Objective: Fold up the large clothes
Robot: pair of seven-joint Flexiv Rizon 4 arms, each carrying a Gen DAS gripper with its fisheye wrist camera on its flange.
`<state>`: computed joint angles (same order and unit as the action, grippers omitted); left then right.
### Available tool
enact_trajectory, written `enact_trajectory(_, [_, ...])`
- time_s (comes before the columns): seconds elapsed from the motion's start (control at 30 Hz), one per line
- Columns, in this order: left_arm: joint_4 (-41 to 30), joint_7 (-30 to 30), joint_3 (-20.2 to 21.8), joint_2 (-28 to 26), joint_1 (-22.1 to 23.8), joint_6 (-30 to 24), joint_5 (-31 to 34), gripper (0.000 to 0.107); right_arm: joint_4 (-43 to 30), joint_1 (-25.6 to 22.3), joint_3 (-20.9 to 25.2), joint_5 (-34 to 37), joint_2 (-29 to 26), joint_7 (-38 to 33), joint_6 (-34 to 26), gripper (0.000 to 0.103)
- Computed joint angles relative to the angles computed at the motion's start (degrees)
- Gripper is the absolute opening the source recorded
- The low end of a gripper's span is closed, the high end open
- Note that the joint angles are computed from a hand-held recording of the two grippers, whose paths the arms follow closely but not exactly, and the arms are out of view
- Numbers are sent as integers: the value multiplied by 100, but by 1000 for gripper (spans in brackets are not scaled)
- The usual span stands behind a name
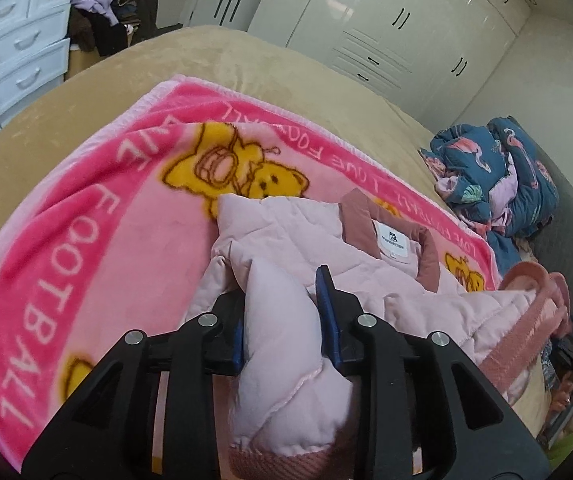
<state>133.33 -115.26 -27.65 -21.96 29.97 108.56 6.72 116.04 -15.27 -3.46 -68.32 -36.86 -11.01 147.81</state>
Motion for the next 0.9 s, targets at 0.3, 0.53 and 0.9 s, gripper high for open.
enact_trajectory(0.3, [-111,6,-661,-271,655,171,457,52,1026,906,207,-420,571,-2110,-956,78])
enact_trajectory(0.53, [1,-80,-1415,-160,1367,345,886,70,840,1350,593,-287,245,-2252,-2323,80])
enact_trajectory(0.9, [216,-456,-3103,-711,2850,655,1318,86,761,1021,1232,550,-61,-2829,-2437,81])
